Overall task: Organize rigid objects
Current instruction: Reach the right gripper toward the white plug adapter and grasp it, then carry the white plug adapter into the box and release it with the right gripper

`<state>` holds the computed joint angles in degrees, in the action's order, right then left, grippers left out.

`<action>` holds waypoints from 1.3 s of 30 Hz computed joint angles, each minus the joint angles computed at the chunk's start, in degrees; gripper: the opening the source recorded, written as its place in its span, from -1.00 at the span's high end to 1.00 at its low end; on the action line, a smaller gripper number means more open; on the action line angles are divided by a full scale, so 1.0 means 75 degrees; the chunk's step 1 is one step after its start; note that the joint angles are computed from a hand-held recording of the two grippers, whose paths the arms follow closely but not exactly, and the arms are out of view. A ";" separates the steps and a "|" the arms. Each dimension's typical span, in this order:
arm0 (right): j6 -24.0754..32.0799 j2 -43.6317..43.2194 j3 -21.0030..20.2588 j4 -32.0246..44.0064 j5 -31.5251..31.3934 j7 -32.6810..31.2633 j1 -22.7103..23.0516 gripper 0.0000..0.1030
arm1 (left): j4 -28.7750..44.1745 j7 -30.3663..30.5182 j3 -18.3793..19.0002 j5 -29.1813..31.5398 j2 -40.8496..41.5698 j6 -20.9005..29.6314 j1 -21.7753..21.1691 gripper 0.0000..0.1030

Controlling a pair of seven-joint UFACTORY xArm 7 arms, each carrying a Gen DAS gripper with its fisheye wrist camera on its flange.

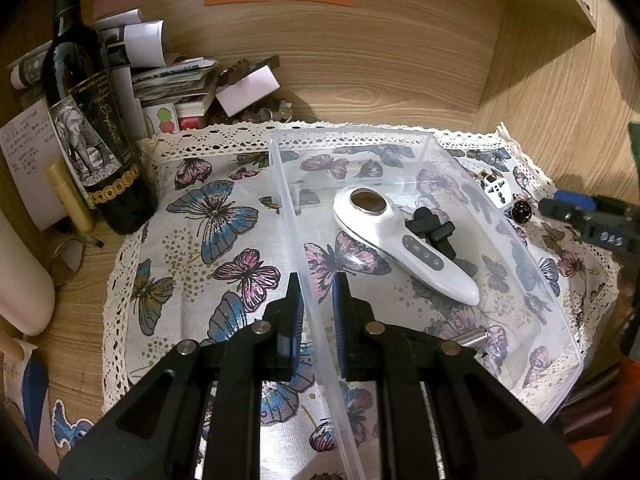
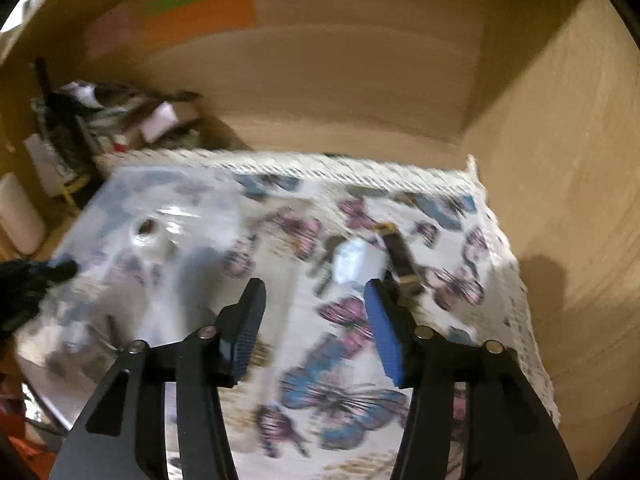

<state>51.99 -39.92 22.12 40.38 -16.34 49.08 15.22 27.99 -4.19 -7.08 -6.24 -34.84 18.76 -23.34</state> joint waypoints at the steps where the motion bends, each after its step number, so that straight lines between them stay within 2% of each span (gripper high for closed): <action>1: 0.0031 -0.0023 -0.0058 -0.0092 0.0027 -0.0012 -0.0002 0.05 | 0.0003 -0.0005 0.0000 -0.0003 0.0002 0.0003 -0.0005 0.75; 6: -0.0159 0.0290 -0.0253 -0.0250 0.0033 -0.0007 -0.0148 0.05 | 0.0006 0.0008 0.0018 -0.0007 -0.0003 0.0013 -0.0016 0.75; 13: -0.0578 0.1169 -0.0381 0.0084 -0.0326 -0.0152 -0.0371 0.05 | 0.0035 0.0005 0.0070 -0.0084 0.0062 0.0024 -0.0058 0.75; 22: -0.0802 0.2076 -0.0698 0.0317 -0.0457 -0.0229 -0.0361 0.05 | 0.0020 0.0057 0.0085 -0.0146 0.0051 0.0024 -0.0071 0.75; 24: -0.0789 0.2113 -0.0647 0.0309 -0.0649 -0.0098 -0.0383 0.09 | 0.0033 0.0082 0.0111 -0.0161 0.0064 0.0024 -0.0084 0.75; 25: -0.0752 0.2123 -0.0633 0.0321 -0.0726 -0.0045 -0.0388 0.19 | 0.0026 0.0085 0.0107 -0.0166 0.0054 0.0026 -0.0087 0.75; 31: -0.0932 0.1929 -0.0763 0.0195 -0.0609 -0.0085 -0.0265 0.20 | 0.0027 0.0066 0.0072 -0.0152 0.0054 0.0025 -0.0054 0.75; 39: -0.0659 0.1260 -0.0451 0.0364 -0.0672 -0.0102 -0.0177 0.20 | 0.0066 0.0106 0.0079 -0.0125 0.0075 0.0057 -0.0019 0.75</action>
<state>47.05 -30.47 18.74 43.11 -21.38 48.32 13.89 28.49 -3.40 -6.49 -7.18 -34.28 19.19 -23.48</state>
